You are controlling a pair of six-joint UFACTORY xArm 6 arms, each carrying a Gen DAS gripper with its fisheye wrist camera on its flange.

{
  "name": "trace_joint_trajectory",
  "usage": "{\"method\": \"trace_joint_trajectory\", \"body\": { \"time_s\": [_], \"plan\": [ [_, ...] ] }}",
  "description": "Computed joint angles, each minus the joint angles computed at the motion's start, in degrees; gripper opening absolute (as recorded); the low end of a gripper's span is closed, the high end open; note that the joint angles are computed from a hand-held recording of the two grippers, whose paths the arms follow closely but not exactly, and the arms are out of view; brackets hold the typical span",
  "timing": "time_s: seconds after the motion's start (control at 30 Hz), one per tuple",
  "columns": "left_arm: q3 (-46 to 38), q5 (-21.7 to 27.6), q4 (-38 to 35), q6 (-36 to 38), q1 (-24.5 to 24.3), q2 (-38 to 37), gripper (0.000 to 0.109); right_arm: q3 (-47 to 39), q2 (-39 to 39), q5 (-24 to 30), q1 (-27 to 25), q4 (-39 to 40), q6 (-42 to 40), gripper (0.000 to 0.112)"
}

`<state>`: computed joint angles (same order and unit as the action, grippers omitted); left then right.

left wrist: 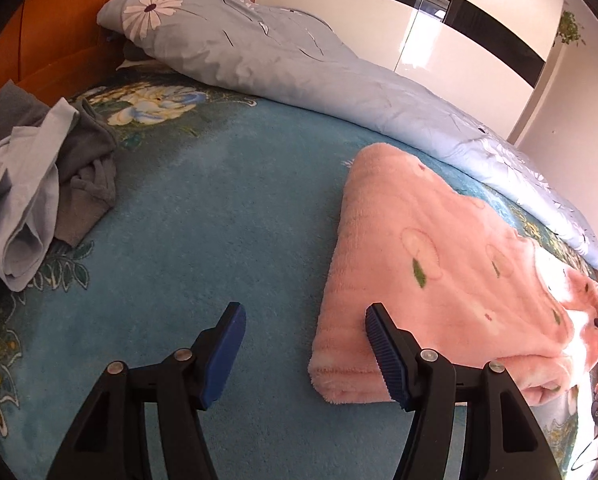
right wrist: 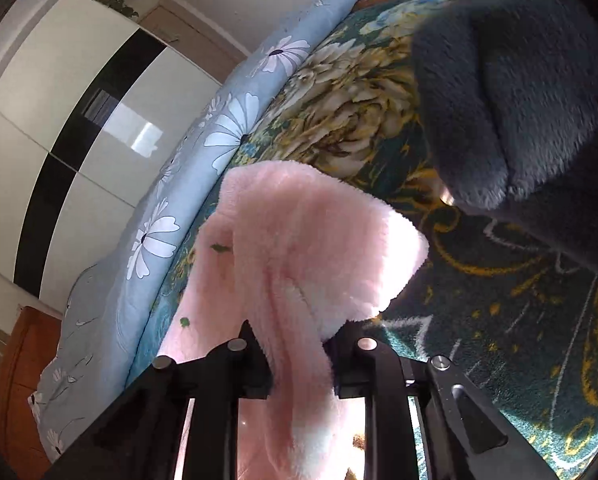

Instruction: Fold clothes

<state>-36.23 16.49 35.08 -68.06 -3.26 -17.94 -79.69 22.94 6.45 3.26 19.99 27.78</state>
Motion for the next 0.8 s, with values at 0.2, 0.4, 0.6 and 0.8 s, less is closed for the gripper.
{"method": "trace_joint_trajectory", "body": {
  "time_s": [0.2,0.4,0.6,0.8],
  "plan": [
    [4.5,-5.1,-12.0,9.7,1.0,-2.2,0.067,-2.3,-6.7,0.4,3.8,-15.7,0.8,0.017],
    [12.2,-11.4,-28.6,20.4,0.6,-11.4,0.067,-11.2,-7.3,1.8,14.8,-22.2,-6.3,0.017],
    [18.1,-14.0,-39.8,25.9,3.3,-19.3,0.067,-22.3,1.3,8.1,27.3,-17.8,-17.5,0.017],
    [22.1,-13.8,-53.1,34.0,4.9,-25.3,0.067,-23.9,8.9,15.0,34.7,-23.3,-18.5,0.017]
  ]
}}
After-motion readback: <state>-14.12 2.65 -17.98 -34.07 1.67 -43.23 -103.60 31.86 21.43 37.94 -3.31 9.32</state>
